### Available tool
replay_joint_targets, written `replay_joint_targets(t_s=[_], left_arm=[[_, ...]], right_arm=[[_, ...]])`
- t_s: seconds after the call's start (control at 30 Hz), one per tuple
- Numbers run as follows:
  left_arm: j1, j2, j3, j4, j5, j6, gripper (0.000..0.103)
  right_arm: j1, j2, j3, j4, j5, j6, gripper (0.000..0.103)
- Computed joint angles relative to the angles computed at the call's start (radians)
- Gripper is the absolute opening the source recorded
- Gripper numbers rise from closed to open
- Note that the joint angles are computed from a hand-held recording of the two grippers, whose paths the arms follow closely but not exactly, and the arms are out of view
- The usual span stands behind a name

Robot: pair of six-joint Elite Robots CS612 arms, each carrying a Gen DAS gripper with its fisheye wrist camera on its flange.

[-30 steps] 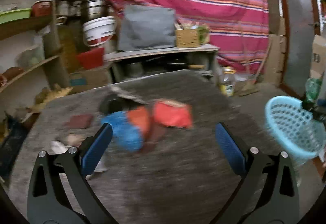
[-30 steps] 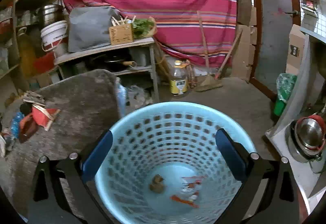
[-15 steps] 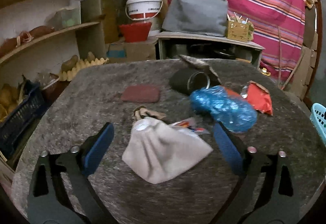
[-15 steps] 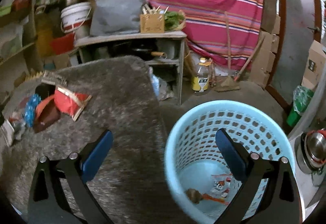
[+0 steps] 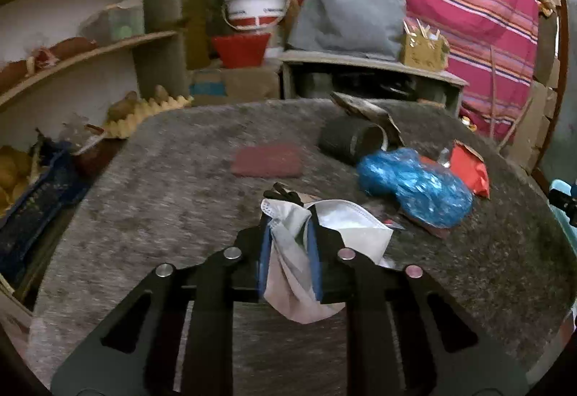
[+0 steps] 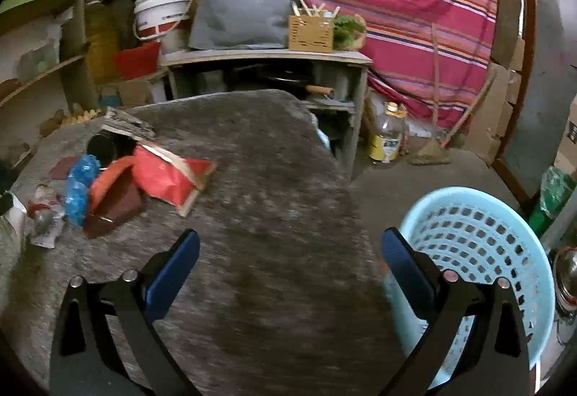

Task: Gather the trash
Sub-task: 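Grasp the white cloth with the left gripper while the right gripper grasps the blue plastic bag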

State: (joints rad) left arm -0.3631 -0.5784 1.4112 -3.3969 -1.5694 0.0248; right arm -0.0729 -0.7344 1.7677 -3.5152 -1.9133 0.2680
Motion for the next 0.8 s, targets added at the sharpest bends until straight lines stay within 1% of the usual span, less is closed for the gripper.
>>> replay_joint_targets(t_s=[0.07,0.27,0.4,0.57,0.67,0.73,0.8], left_arm=[[0.007,-0.005,0.009,-0.022,0.020,-0.007,0.017],[0.028,-0.005,0.006,-0.025,0.082,-0.021,0.017],[0.038,0.000,-0.002,-0.028,0.118,-0.026,0.017],[0.050,0.016,-0.035,-0.006,0.153,-0.033,0.017],[0.054,0.022,-0.045,0.003,0.161,-0.028,0.017],[0.057,0.024,-0.048,0.010,0.163,-0.027,0.017],[0.061,0.025,-0.051,0.018,0.152,-0.030,0.017]], right_arm=[[0.009,0.006,-0.013,-0.005,0.008,0.000,0.099],[0.041,0.026,-0.062,-0.001,0.021,-0.013,0.099],[0.069,0.045,-0.109,0.005,0.014,-0.058,0.099],[0.100,0.076,-0.182,0.023,0.027,-0.128,0.099],[0.113,0.093,-0.219,0.042,0.046,-0.162,0.099],[0.121,0.104,-0.245,0.067,0.070,-0.184,0.098],[0.130,0.116,-0.267,0.092,0.064,-0.207,0.097]])
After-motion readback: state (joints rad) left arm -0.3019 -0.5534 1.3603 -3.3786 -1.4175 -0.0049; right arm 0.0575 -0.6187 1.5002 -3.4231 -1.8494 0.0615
